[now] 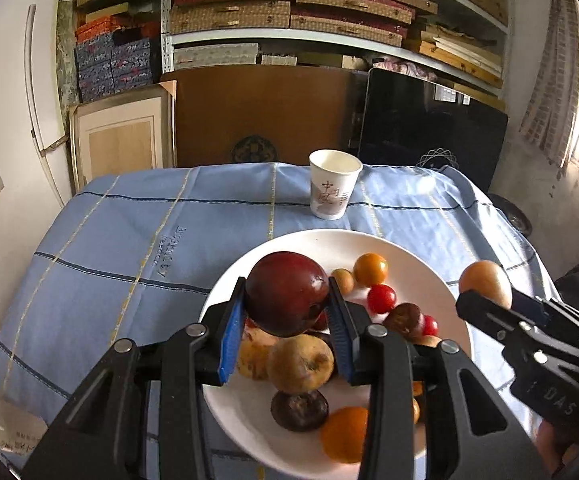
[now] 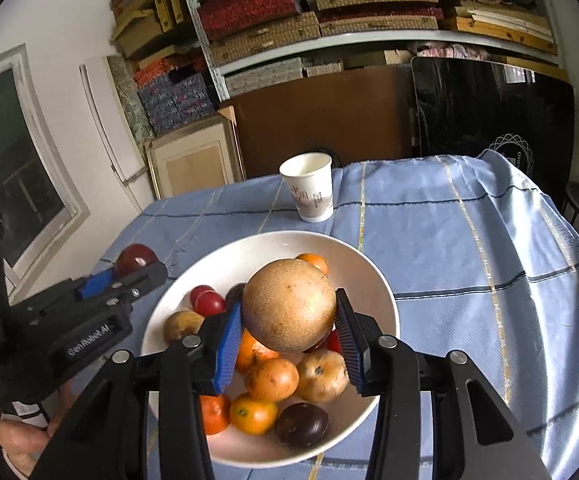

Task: Organize fruits
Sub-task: 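Carry the plum and apple over the white plate and open both tools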

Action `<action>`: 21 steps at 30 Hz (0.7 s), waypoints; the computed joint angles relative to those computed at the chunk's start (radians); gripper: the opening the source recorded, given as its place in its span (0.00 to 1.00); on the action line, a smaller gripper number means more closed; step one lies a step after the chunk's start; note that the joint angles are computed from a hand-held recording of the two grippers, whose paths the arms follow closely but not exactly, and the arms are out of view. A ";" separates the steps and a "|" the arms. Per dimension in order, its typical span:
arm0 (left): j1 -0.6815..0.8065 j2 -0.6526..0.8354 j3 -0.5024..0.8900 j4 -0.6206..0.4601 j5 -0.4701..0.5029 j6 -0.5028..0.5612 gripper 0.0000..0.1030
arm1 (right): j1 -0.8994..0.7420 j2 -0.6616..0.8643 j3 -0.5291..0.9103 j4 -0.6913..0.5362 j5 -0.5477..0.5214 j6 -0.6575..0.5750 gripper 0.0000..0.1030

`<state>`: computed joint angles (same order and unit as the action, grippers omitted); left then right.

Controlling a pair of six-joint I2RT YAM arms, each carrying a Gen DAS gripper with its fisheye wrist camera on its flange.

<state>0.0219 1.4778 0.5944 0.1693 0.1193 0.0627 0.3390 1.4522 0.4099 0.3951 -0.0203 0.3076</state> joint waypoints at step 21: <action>-0.005 0.137 0.022 0.128 -0.093 -0.009 0.83 | -0.036 0.202 0.112 0.012 0.013 -0.047 0.43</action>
